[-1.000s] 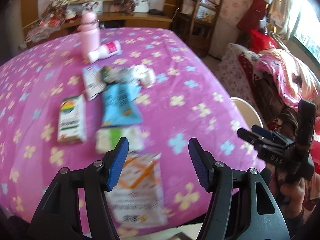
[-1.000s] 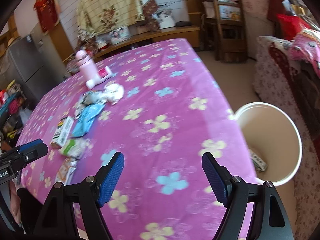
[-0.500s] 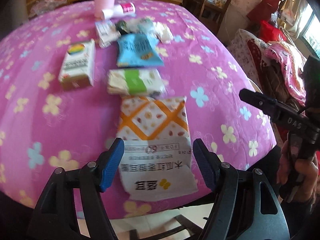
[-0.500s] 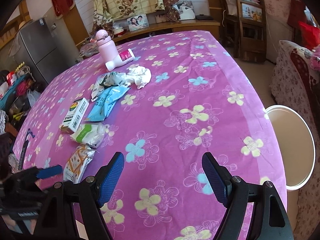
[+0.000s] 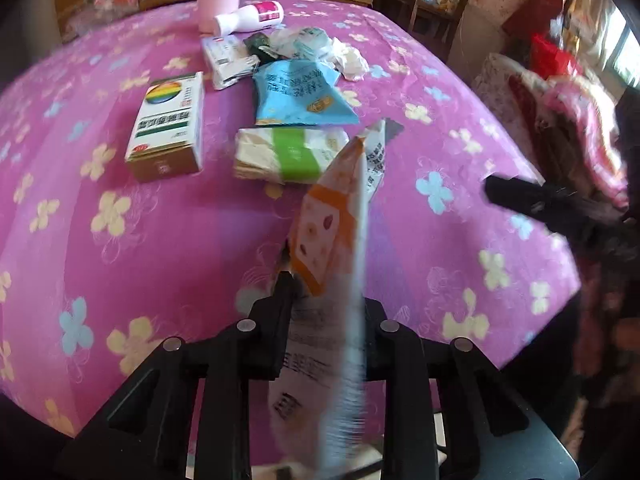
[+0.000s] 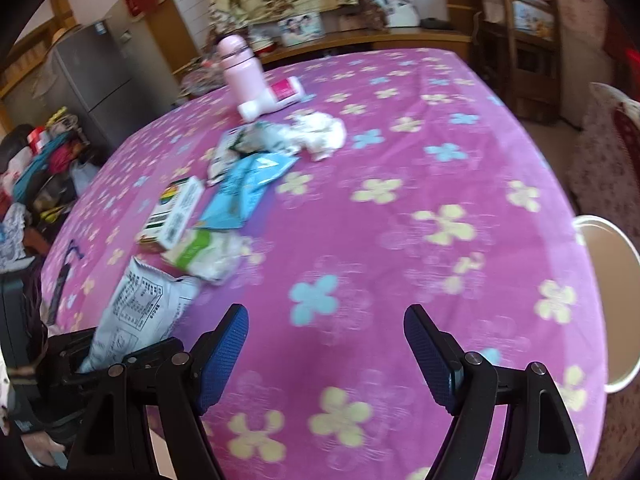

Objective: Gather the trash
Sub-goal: 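Grasp the white printed snack bag with the left tool while the right tool grasps the green-white packet, then carry the white snack bag and green-white packet over the white bucket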

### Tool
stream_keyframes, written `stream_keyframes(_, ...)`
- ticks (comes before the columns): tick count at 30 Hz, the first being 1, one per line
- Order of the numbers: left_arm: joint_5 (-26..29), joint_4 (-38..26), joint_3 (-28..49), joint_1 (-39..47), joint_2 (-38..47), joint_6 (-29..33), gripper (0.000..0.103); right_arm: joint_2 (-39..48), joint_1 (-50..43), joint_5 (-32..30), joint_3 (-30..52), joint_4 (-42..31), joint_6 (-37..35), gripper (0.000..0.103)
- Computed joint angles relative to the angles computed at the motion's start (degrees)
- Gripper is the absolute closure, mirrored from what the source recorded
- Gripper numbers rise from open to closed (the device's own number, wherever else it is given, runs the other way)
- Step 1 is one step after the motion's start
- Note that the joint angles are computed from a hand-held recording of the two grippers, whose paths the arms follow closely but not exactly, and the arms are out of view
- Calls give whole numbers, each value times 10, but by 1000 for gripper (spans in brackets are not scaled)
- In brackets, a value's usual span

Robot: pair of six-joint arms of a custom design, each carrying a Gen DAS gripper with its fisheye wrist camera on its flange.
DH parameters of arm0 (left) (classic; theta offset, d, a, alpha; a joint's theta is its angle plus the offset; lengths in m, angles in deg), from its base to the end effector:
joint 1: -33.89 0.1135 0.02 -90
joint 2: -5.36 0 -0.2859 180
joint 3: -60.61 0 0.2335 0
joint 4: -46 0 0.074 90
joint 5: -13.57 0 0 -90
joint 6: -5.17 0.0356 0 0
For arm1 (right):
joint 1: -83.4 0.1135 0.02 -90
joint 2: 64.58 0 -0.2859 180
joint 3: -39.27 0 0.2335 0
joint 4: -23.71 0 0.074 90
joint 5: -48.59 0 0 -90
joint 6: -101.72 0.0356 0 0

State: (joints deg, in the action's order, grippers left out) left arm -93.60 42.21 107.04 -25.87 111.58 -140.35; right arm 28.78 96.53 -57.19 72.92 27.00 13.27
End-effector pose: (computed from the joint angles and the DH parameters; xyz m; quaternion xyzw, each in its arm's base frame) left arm 0.1427 -0.2240 0.0895 0.0015 0.9632 -0.1131 0.2437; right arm 0.2066 0.0581 0.1071 -0.1351 0.9395 0.1669 0.2670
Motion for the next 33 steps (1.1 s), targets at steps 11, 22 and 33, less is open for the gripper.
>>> stream_keyframes(11,-36,-44,-107,53,-167,-10,91,158,142,3,124,33,48,25)
stream_keyframes(22,-14,2,-114,87,-144,7,91,222,206,50,168,76,4,52)
stream_keyframes(33,-43,-52,-42,42,-127,6,91,101,125,-8,50,98,-5,62)
